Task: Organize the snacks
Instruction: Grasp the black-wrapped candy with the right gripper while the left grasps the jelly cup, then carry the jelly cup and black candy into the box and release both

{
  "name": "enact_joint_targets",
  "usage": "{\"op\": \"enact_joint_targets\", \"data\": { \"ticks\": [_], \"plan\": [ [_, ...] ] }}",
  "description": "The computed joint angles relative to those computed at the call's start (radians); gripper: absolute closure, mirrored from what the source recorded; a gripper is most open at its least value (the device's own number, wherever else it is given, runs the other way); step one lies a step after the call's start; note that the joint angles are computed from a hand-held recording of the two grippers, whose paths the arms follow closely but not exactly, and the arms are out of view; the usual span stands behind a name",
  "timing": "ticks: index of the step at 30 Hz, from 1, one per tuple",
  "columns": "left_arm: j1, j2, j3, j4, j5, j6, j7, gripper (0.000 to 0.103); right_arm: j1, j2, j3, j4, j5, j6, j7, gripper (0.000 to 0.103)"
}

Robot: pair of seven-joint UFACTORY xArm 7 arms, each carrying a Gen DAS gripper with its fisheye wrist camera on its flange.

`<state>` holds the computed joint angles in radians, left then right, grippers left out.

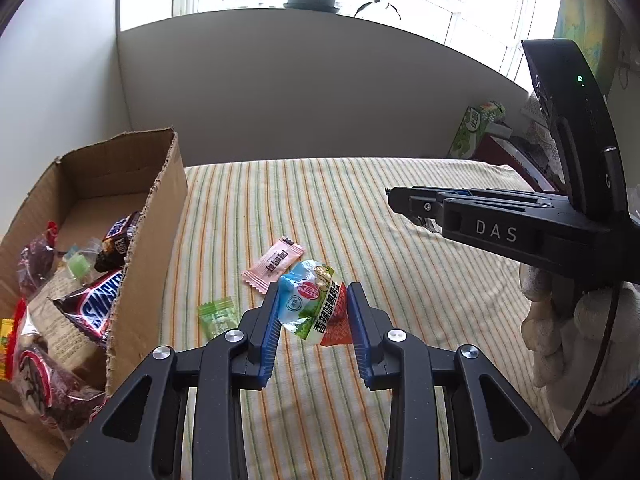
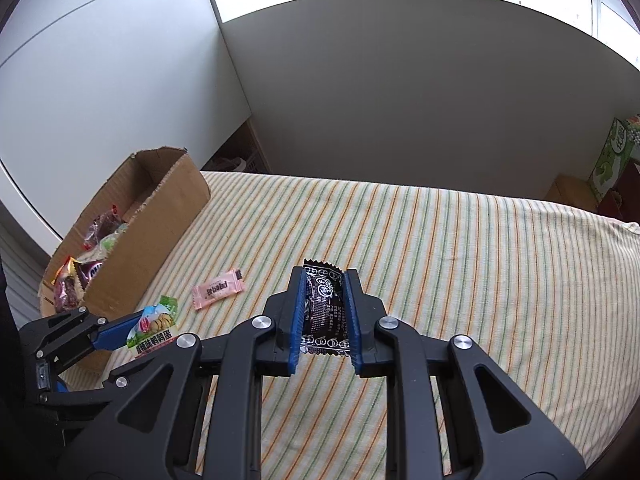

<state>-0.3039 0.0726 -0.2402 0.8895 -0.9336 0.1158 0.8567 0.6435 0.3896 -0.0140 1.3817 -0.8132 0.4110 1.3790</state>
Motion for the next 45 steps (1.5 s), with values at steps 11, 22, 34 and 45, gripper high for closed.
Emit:
{"op": "enact_joint_targets", "data": {
  "ticks": [11,22,34,45],
  "plan": [
    [-0.033,-0.119,0.078,-0.042,-0.256,0.035,0.232,0.073,0.03,-0.013,0.006,0.048,-0.04,-0.03,0.03,0.084],
    [-0.044,-0.211,0.173,-0.084,-0.378,0.048,0.358,0.073,0.077,0.113,-0.007,0.227,0.054,-0.038,-0.075,0.084],
    [0.027,-0.201,0.203,-0.059,-0.46,0.048,0.424,0.073,0.147,0.319,-0.038,0.532,0.211,0.051,-0.289,0.084],
    [0.098,-0.168,0.212,-0.028,-0.464,0.062,0.421,0.073,0.181,0.64,-0.046,1.059,0.367,0.238,-0.557,0.084]
  ]
}}
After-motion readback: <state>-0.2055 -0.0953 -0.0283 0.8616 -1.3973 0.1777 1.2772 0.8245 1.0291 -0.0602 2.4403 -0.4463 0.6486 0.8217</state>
